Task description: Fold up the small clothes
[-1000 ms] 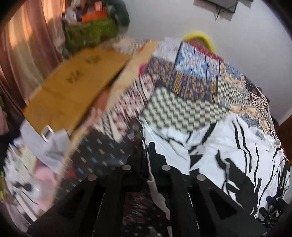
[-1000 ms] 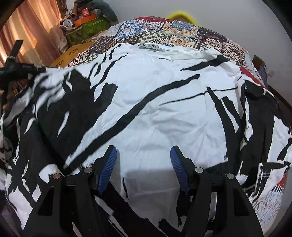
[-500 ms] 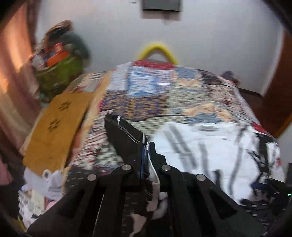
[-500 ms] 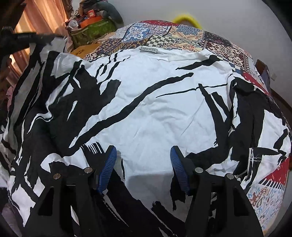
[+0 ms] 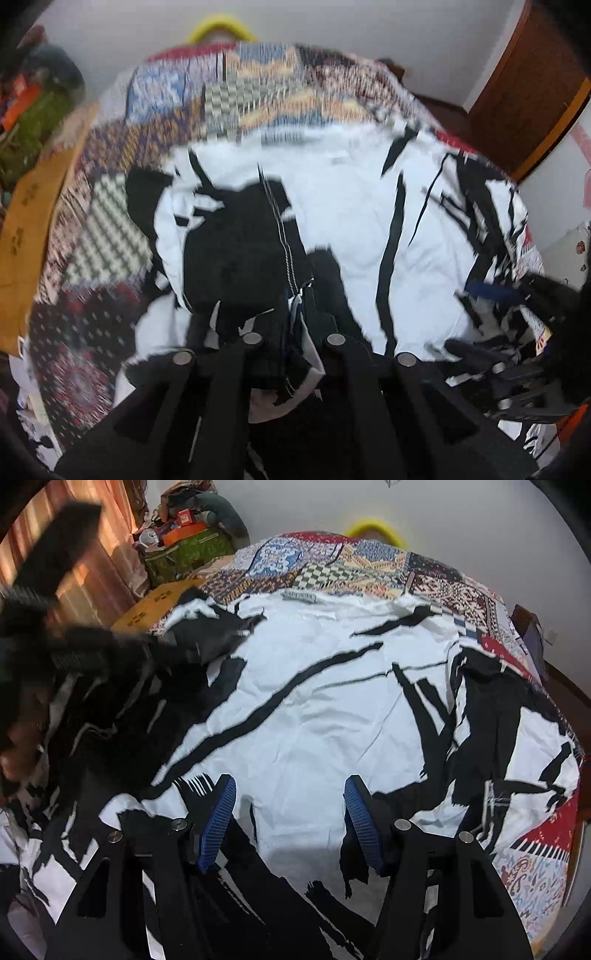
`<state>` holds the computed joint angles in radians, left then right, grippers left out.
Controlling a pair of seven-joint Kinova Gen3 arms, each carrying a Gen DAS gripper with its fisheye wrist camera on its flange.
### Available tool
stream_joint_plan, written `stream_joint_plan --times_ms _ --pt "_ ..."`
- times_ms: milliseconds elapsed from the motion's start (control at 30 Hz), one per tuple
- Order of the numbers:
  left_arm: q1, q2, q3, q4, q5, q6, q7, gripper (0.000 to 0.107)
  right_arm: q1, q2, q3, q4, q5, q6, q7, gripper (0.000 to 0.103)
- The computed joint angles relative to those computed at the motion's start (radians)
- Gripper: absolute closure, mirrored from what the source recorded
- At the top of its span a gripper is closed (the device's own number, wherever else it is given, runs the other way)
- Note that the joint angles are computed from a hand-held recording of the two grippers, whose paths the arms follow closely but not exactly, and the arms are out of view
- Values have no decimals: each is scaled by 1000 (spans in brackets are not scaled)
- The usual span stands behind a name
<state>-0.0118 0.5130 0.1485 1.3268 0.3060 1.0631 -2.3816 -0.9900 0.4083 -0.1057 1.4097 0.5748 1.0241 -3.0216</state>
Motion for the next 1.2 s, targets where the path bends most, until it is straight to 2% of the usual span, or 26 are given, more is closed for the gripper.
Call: stream_joint_plan --times_ms 67,100,133,167,200,233,367,433,567,700,833,900,933,1000,1033,1067,1200 --pt "-17 4 3 -9 11 21 -9 98 -4 1 3 -16 9 10 2 45" --pt "-41 8 10 -25 34 51 -21 91 -5 3 6 -28 15 15 4 45" --pt "-57 8 13 -39 51 71 -27 78 -3 6 8 -43 20 17 11 46" --pt "-78 2 15 -44 73 81 -39 70 -2 11 9 -59 24 21 19 46" --pt "-102 -10 19 -44 102 81 -58 55 0 16 11 -72 26 21 27 46" --pt "-121 -23 20 -41 126 76 -76 48 1 20 14 -80 29 19 35 46" --pt "-183 -58 13 -48 204 58 -150 42 21 62 29 -162 25 13 99 46" --pt "-199 -66 1 -44 222 17 -176 35 36 96 40 -213 10 1 137 46" --pt "-186 -25 -33 -76 172 -37 -154 35 82 166 53 -305 -60 -26 226 46" --pt "-184 60 -40 -141 109 4 -109 35 116 240 68 -404 -139 -23 310 46" --pt "-177 113 -38 -137 55 6 -93 35 130 329 105 -525 -202 52 358 47" --pt "-171 129 -37 -125 34 0 -87 35 118 347 133 -539 -198 56 342 51" --pt "-170 131 -35 -115 27 -9 -87 35 108 351 148 -541 -188 52 332 54" --pt "-166 138 -34 -102 11 -21 -85 35 107 365 153 -570 -189 70 344 70" --pt "-162 144 -35 -100 3 -21 -80 35 108 380 152 -598 -193 94 360 82" --pt "-161 148 -35 -98 -1 -23 -73 35 108 389 150 -612 -195 105 376 90" --pt "-175 130 -22 -48 7 -74 -88 34 87 401 165 -627 -172 129 433 98"
